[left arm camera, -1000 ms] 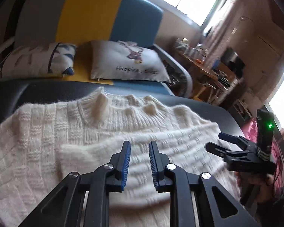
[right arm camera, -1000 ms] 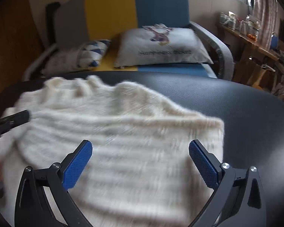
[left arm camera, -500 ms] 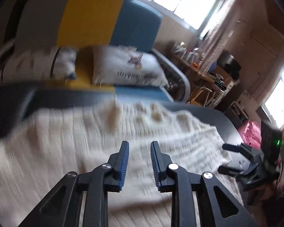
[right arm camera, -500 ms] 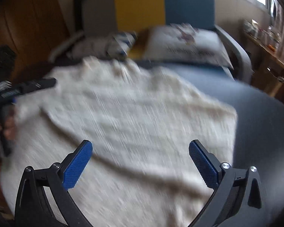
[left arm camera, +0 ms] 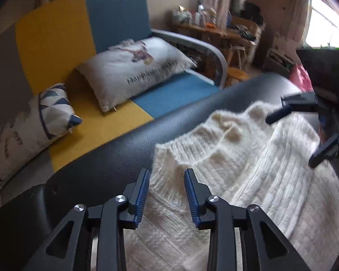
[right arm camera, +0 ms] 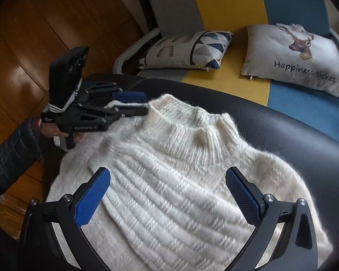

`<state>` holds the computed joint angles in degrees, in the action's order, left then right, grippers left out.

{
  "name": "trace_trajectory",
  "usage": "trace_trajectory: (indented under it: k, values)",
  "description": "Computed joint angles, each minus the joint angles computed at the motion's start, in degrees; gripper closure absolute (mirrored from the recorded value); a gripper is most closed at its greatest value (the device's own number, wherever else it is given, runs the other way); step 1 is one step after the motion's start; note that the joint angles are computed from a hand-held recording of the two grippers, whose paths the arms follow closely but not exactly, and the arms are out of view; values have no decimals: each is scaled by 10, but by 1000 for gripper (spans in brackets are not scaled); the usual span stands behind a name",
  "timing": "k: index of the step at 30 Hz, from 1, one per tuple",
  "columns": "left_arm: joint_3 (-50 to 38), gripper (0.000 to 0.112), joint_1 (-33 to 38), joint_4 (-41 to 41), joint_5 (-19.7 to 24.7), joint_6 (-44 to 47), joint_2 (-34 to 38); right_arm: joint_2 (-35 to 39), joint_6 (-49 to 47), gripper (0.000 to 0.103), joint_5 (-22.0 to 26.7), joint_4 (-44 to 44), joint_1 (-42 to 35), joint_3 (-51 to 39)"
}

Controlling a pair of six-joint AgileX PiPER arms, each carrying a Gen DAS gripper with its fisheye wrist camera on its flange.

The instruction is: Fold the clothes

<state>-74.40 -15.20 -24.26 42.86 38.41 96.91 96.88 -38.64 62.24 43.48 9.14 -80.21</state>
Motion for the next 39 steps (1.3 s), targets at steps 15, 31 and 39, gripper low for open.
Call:
trace_trajectory:
  k: [15, 31, 39]
  values:
    - [86, 100, 50, -80, -85, -105, -22, 23, 55, 0, -94, -41, 34, 23]
    - [-18, 87, -75, -107, -36, -83, 7, -83, 39, 0, -119, -38, -42, 117]
    - [-165, 78, -69, -136, 75, -157, 130, -75, -19, 0, -106, 13, -80, 138]
